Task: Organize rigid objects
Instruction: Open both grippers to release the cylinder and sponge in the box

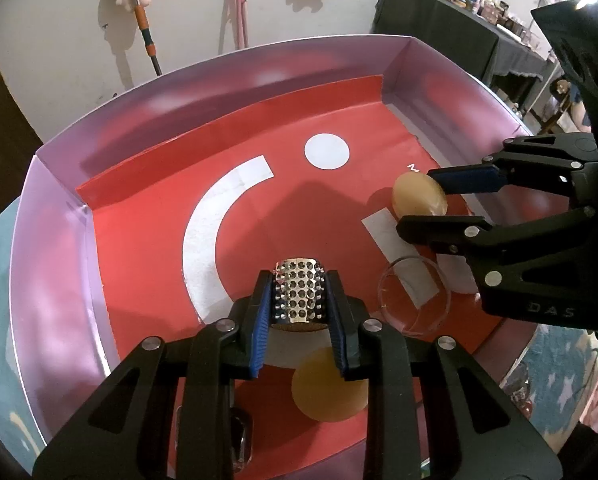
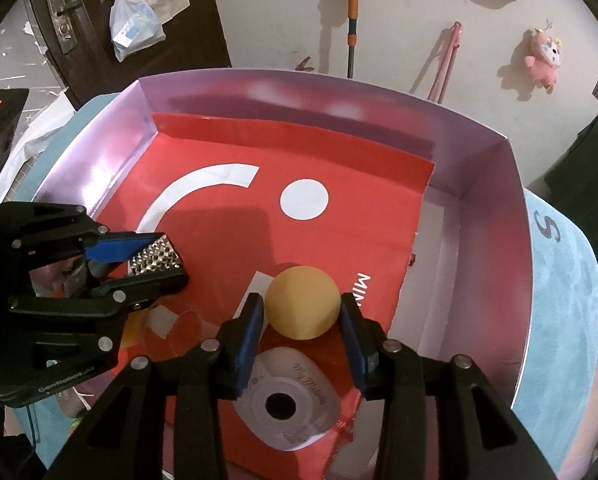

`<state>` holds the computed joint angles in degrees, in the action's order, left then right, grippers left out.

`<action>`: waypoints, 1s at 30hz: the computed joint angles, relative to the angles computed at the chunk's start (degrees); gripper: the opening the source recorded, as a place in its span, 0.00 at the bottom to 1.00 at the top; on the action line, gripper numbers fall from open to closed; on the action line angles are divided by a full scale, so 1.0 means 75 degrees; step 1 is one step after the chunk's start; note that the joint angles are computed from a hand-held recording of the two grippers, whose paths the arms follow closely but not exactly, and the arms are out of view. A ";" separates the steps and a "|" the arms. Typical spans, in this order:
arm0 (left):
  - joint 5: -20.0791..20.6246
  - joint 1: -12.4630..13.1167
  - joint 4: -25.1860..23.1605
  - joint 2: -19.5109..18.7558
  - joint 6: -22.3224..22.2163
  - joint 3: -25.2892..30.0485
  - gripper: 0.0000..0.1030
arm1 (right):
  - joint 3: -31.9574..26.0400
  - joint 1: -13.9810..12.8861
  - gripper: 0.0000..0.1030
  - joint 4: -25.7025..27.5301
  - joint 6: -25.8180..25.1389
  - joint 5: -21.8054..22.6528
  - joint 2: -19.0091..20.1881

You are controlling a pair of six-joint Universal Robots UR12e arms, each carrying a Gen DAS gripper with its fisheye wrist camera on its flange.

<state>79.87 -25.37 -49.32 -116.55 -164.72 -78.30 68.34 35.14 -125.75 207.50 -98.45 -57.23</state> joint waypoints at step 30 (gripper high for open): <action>-0.0755 0.0246 0.0001 0.0203 -0.0185 -0.0111 0.24 | 0.0184 -0.0005 0.45 -0.0219 0.0092 -0.0014 -0.0168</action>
<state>74.21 -23.53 -49.31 -115.03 -166.12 -79.13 69.72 35.10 -127.39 208.19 -98.56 -58.49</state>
